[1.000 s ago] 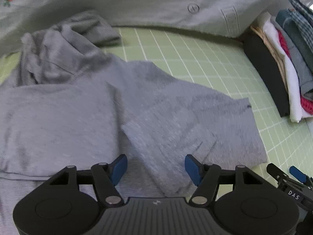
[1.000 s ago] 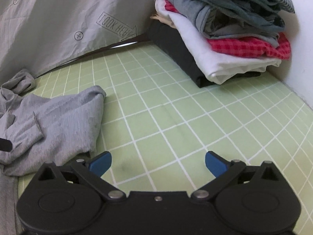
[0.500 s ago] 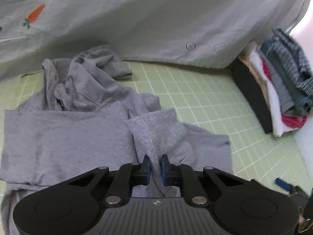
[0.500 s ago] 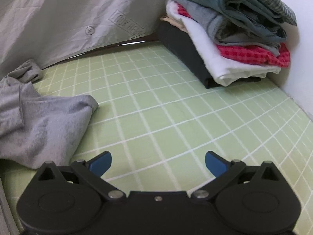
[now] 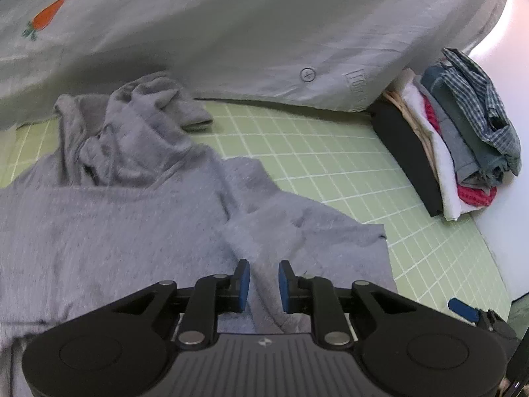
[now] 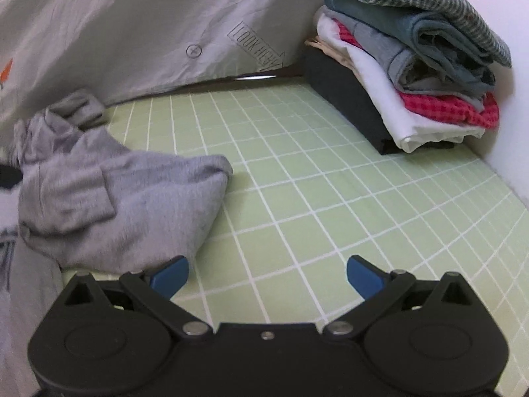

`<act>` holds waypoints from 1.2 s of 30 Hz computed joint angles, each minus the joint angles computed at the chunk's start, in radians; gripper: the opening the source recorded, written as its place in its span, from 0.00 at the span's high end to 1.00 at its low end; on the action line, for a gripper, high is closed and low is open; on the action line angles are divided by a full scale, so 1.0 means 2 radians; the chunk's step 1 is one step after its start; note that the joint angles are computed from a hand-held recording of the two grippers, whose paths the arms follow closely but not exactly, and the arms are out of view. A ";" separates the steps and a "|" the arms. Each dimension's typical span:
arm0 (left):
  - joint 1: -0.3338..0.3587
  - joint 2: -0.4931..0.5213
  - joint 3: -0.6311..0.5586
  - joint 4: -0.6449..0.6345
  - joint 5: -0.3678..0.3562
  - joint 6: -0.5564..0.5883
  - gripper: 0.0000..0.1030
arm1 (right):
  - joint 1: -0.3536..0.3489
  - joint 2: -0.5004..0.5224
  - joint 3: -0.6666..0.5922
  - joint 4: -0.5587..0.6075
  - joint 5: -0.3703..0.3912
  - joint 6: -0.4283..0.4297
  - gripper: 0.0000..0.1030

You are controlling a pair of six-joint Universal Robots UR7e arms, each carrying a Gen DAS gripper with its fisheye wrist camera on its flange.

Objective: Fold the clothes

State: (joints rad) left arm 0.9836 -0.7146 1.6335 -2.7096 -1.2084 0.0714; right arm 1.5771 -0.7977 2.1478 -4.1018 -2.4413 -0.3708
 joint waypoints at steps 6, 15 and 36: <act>0.000 0.001 0.008 -0.009 0.001 -0.028 0.76 | -0.032 -0.045 0.007 0.089 0.105 0.075 0.22; -0.012 0.049 -0.035 0.000 0.037 -0.036 0.88 | -0.057 -0.059 0.009 0.095 0.125 0.040 0.27; -0.012 -0.060 0.007 -0.210 0.097 -0.014 0.97 | -0.055 -0.044 0.014 0.075 0.079 0.049 0.25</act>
